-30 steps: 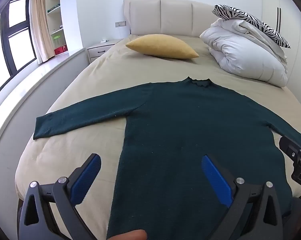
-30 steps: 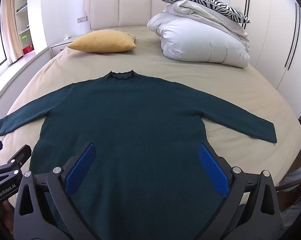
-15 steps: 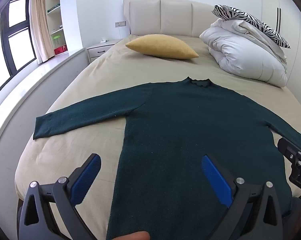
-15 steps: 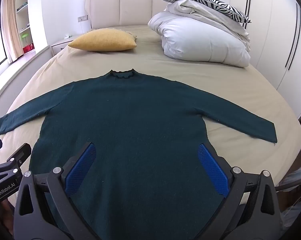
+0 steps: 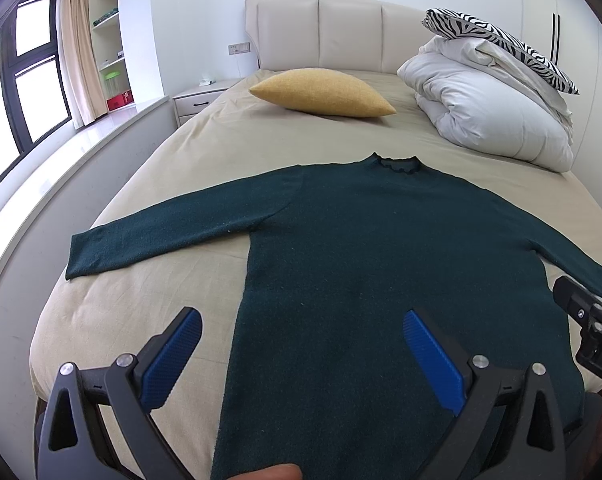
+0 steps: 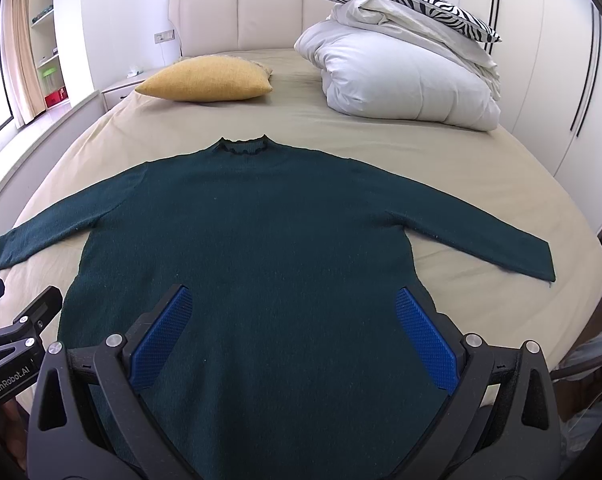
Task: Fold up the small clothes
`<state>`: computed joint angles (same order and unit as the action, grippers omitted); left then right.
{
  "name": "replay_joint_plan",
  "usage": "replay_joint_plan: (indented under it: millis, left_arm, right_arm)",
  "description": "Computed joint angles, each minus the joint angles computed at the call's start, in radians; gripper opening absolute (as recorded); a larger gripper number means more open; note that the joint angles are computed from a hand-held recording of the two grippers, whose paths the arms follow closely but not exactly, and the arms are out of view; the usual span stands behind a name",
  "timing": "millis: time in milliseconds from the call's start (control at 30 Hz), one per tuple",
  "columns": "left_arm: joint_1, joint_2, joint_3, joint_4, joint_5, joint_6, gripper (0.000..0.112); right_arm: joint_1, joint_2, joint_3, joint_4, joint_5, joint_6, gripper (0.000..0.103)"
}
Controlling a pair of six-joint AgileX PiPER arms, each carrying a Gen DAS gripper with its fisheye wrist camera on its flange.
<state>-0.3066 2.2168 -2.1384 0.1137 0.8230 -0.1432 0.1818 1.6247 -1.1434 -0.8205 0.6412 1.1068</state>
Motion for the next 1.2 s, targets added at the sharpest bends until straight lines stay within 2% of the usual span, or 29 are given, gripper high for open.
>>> replay_joint_plan:
  millis: [1200]
  left_arm:
    - [0.000, 0.001, -0.002, 0.000, 0.002, 0.001, 0.103]
  right_arm:
    - [-0.006, -0.004, 0.009, 0.024, 0.000, -0.012, 0.103]
